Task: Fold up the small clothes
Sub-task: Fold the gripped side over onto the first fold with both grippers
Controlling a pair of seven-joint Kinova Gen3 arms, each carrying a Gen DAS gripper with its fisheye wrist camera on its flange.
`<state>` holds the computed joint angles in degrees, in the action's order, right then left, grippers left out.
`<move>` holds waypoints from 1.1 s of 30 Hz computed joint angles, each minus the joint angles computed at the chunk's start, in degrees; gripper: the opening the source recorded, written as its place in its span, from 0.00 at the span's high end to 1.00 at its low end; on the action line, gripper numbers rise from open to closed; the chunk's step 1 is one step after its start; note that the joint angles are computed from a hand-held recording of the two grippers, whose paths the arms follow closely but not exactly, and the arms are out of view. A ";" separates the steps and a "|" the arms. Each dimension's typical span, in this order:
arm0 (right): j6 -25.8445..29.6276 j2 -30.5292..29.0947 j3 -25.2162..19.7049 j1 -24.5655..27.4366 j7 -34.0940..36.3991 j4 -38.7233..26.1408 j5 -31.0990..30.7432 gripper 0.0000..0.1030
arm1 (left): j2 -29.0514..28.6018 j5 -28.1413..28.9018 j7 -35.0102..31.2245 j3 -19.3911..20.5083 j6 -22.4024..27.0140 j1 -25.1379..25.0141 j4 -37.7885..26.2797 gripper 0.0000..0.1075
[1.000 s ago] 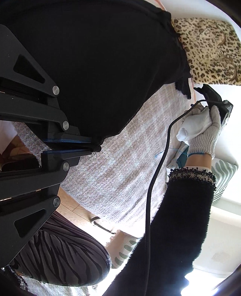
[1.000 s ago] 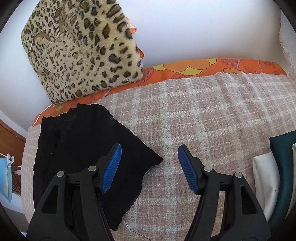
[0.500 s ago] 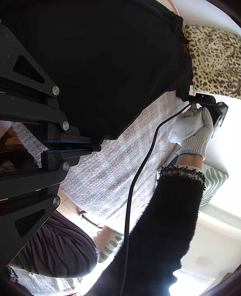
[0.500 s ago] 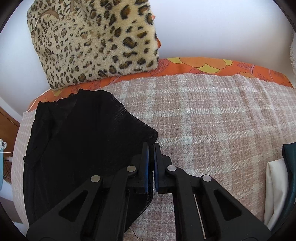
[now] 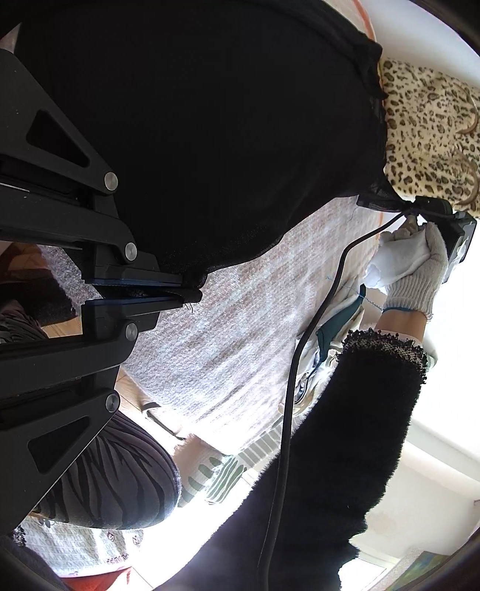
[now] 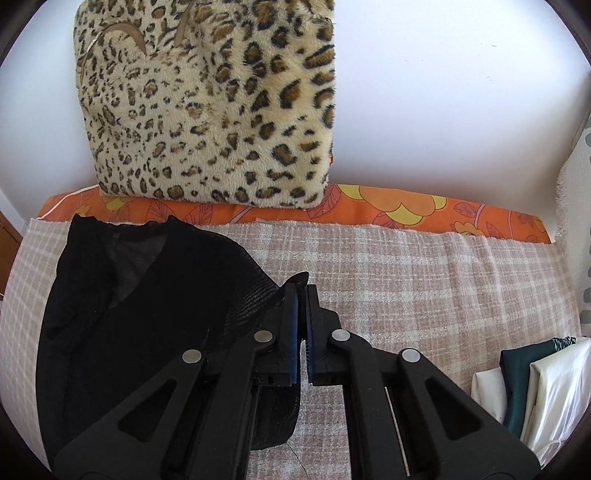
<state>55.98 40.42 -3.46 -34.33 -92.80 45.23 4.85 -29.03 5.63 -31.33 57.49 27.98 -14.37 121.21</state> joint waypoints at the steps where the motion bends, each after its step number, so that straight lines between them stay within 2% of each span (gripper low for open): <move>1: 0.54 0.31 0.32 -0.31 -0.39 -0.48 0.25 0.96 | -0.53 0.13 0.21 -0.42 0.22 0.18 0.10 0.97; 11: 2.13 -0.45 0.83 -3.88 -2.51 -2.44 2.23 0.96 | -6.76 2.92 3.49 -5.17 1.66 2.76 3.02 0.97; 18: 3.40 -0.12 1.69 -9.46 -3.90 -4.44 5.44 0.96 | -12.63 5.56 5.50 -7.02 5.53 3.26 4.07 0.97; 33: 9.06 6.57 3.53 -19.18 -5.00 -14.97 8.91 0.96 | -22.94 9.91 5.88 -9.57 15.12 0.98 3.57 0.97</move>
